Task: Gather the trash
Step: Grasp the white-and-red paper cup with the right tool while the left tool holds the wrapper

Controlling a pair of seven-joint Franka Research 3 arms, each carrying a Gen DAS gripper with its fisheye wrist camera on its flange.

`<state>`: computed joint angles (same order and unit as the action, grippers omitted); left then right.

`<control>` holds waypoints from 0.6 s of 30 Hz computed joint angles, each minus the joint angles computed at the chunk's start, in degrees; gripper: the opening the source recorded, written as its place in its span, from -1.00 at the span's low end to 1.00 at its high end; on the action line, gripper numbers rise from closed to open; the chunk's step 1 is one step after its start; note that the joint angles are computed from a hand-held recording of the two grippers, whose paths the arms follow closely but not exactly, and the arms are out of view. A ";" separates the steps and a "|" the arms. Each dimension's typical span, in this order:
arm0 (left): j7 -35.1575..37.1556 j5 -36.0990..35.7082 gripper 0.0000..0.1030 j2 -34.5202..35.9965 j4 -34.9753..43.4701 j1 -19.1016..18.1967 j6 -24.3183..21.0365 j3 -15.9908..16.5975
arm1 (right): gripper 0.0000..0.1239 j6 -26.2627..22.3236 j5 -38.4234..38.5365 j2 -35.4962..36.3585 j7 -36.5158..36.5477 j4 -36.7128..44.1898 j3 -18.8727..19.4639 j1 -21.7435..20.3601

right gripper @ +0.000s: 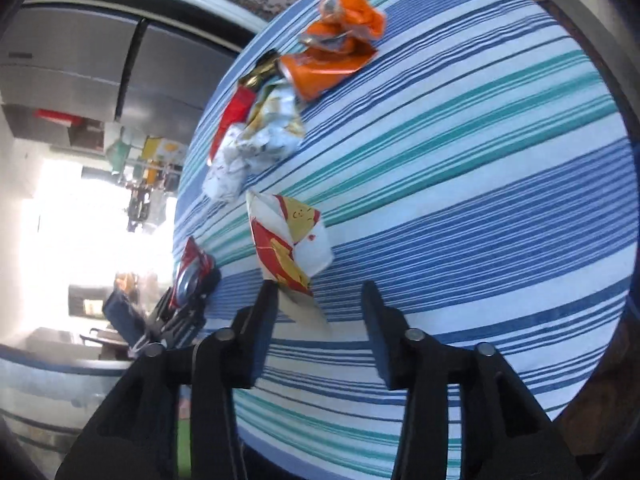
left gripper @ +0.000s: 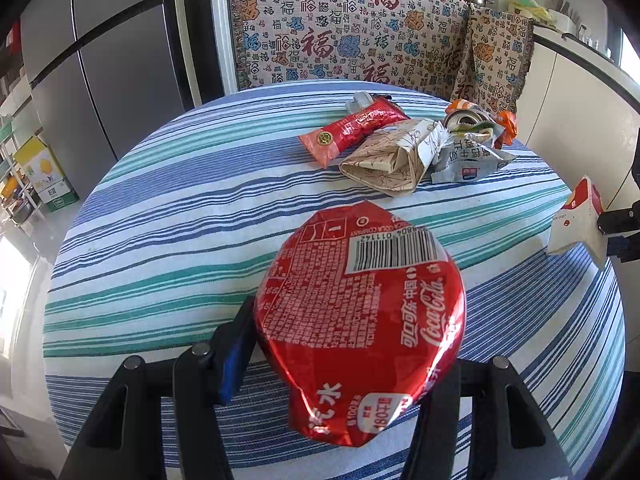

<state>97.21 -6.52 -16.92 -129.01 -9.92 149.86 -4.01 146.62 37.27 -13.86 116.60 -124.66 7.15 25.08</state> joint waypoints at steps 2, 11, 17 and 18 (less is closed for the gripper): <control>0.08 0.01 0.13 -0.04 -0.08 0.03 0.04 0.03 | -0.09 0.24 -5.46 -1.77 5.11 -1.50 1.22 -2.02; 0.13 0.01 0.14 -0.05 -0.14 0.05 0.11 0.00 | 0.25 -3.89 -31.62 -6.70 28.57 -2.48 7.75 -8.85; 0.20 -0.09 0.14 -0.12 -0.17 0.02 0.08 0.04 | 0.39 -8.56 -38.06 1.89 38.36 6.32 10.30 -6.82; 0.20 -0.09 0.14 -0.12 -0.17 0.02 0.08 0.04 | 0.39 -11.74 -41.58 4.92 41.07 9.59 11.10 -6.67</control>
<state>97.41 -6.61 -17.03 -129.18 -9.89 149.94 -3.97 134.88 -4.31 -8.95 157.66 -115.07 18.25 18.41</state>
